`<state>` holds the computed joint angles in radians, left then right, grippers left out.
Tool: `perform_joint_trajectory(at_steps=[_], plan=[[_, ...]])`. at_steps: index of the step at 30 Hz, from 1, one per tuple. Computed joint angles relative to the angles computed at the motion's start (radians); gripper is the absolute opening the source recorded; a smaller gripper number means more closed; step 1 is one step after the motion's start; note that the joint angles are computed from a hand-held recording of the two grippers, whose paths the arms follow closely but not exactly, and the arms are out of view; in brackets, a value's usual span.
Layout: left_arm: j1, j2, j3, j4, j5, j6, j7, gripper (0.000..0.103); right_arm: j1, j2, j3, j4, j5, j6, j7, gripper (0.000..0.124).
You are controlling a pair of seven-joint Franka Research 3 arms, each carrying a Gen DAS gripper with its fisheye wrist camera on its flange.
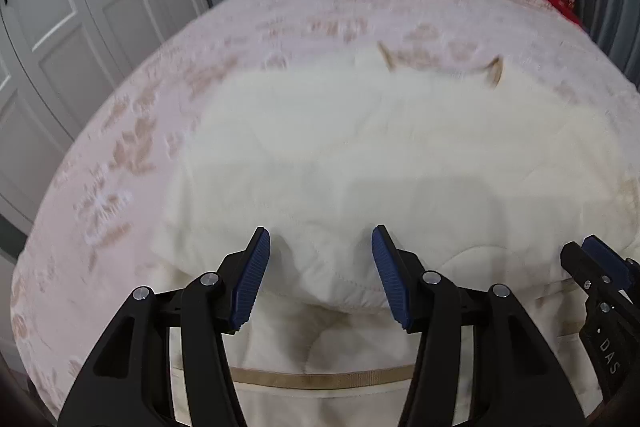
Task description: Fold large clothes
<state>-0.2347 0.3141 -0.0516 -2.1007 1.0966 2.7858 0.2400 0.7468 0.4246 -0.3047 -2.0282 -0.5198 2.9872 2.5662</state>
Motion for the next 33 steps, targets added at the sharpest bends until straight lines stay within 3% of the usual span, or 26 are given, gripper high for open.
perform_joint_trajectory(at_steps=[5, 11, 20, 27, 30, 33], plan=[[-0.037, 0.03, 0.026, 0.003, 0.14, -0.017, -0.111, 0.053, 0.045, 0.035, -0.052, -0.014, -0.019, 0.043, 0.017, 0.021], [-0.044, 0.045, 0.018, 0.01, 0.273, -0.045, -0.232, 0.053, 0.239, 0.103, -0.249, -0.009, -0.066, 0.08, 0.106, 0.022], [-0.033, 0.063, -0.009, 0.021, 0.396, -0.081, -0.346, 0.053, 0.292, 0.142, -0.311, -0.03, 0.044, 0.167, 0.057, 0.022], [-0.031, 0.069, -0.02, 0.027, 0.399, -0.104, -0.341, 0.053, 0.287, 0.143, -0.302, -0.048, 0.136, 0.2, -0.012, 0.022], [-0.033, 0.068, -0.022, 0.028, 0.399, -0.114, -0.339, 0.053, 0.254, 0.131, -0.269, -0.056, 0.178, 0.217, -0.048, 0.02], [0.0, 0.049, -0.018, 0.012, 0.397, -0.03, -0.351, 0.055, 0.182, 0.083, -0.201, -0.083, 0.226, 0.225, -0.086, 0.013]])
